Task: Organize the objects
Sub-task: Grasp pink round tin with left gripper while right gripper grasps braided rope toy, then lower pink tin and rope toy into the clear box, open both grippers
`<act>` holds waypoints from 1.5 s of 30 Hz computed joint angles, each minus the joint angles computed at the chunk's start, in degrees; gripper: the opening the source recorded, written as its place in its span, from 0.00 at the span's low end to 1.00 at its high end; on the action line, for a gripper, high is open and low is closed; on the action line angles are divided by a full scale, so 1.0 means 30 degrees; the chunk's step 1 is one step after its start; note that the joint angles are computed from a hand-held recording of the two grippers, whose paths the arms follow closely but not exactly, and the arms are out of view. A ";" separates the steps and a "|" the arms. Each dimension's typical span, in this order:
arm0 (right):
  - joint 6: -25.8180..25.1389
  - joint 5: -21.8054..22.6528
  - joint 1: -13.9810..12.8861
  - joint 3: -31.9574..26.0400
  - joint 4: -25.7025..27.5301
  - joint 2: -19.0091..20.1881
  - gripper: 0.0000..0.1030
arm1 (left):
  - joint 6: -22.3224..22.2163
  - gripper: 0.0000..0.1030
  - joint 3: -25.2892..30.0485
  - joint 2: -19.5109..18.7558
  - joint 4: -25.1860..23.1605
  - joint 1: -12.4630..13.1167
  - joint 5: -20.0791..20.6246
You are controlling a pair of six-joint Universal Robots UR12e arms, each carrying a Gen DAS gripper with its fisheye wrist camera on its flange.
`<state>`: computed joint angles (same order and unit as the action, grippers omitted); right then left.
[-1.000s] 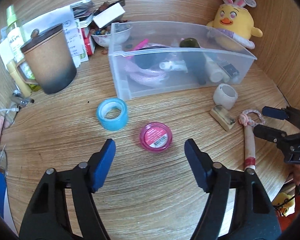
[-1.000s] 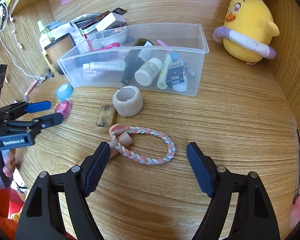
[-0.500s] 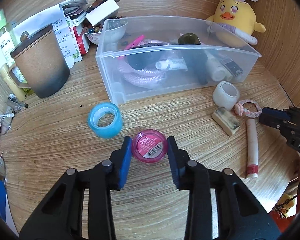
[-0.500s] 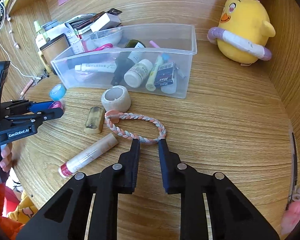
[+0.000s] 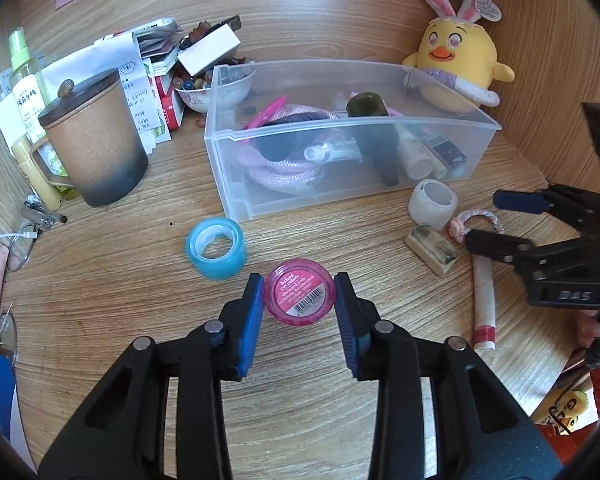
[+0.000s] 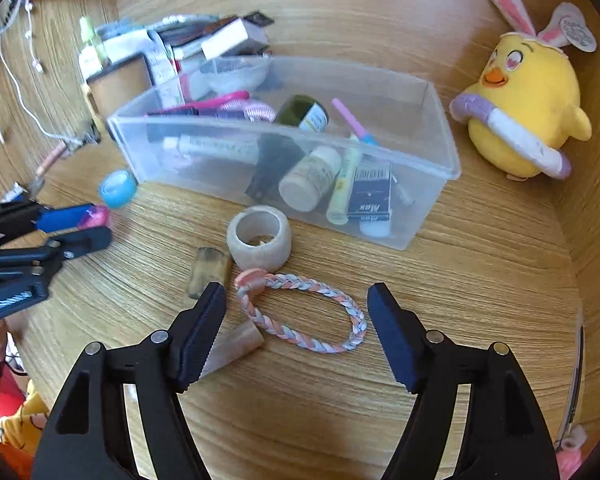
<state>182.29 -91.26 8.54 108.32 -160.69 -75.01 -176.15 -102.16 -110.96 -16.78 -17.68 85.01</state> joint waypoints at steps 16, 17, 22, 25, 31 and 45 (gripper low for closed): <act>0.0955 -0.0046 -0.0549 0.0480 -0.0796 0.0023 0.10 | -0.0274 0.34 0.0370 -0.0073 0.1435 -0.0019 -0.0807; 0.0928 -0.0109 -0.0531 0.0558 -0.0966 -0.0025 0.10 | -0.0228 0.34 0.0419 -0.0078 0.1567 -0.0053 -0.0771; 0.0861 -0.0194 -0.0504 0.0957 -0.2495 -0.0484 0.09 | -0.0022 0.34 0.0742 -0.0135 0.2240 -0.0189 -0.0602; 0.0829 0.0064 -0.0577 0.1057 -0.3281 -0.0762 0.09 | -0.0006 0.34 0.1062 -0.0238 0.2387 -0.0238 -0.0574; 0.1017 0.0752 -0.0714 0.0943 -0.4823 -0.0974 0.10 | -0.0147 0.34 0.1823 -0.0596 0.2075 -0.0242 -0.0674; 0.1203 0.0867 -0.0880 -0.1505 -0.3903 0.0584 0.10 | -0.0673 0.34 0.3936 -0.1757 -0.0527 -0.0100 -0.1221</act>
